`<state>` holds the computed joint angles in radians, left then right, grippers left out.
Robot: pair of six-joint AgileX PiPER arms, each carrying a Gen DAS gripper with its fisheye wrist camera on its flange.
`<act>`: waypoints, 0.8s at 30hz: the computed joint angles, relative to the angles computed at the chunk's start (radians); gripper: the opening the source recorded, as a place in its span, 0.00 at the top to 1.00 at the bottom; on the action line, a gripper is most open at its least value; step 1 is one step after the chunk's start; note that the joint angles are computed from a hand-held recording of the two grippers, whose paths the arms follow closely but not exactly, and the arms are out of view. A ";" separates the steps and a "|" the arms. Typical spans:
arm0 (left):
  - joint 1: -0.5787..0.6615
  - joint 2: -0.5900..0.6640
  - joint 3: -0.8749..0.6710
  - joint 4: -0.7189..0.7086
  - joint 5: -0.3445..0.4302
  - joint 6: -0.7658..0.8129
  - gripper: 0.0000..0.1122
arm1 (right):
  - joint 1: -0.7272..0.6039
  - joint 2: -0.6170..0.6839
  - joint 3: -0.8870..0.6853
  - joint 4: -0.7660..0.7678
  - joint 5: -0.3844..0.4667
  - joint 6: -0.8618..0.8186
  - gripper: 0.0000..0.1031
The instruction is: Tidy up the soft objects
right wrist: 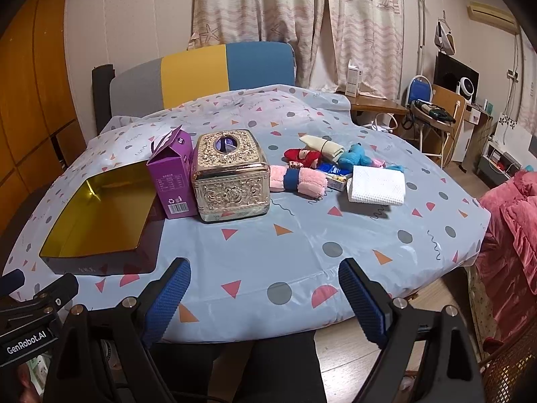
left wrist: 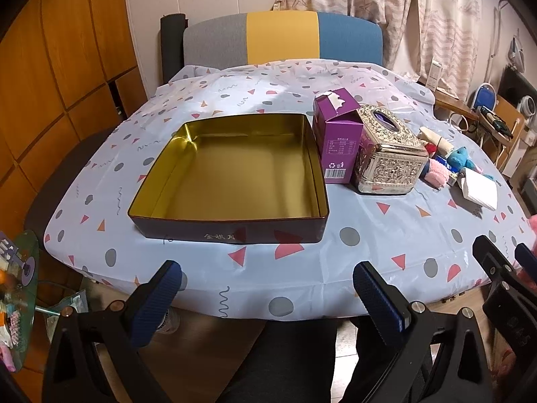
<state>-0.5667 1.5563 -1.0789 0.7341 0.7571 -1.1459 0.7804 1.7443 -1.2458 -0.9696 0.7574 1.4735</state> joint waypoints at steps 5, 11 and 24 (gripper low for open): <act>0.001 0.005 -0.006 -0.007 0.004 0.009 0.08 | -0.007 -0.004 0.009 0.006 -0.019 0.000 0.11; 0.005 0.010 -0.010 -0.020 0.001 0.025 0.08 | -0.015 -0.001 0.008 0.023 -0.025 -0.009 0.11; 0.006 0.009 -0.016 -0.020 0.010 0.025 0.08 | -0.016 0.000 0.006 0.026 -0.025 -0.016 0.11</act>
<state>-0.5608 1.5657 -1.0950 0.7137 0.7673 -1.1208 0.7640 1.7447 -1.2399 -0.9431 0.7322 1.4574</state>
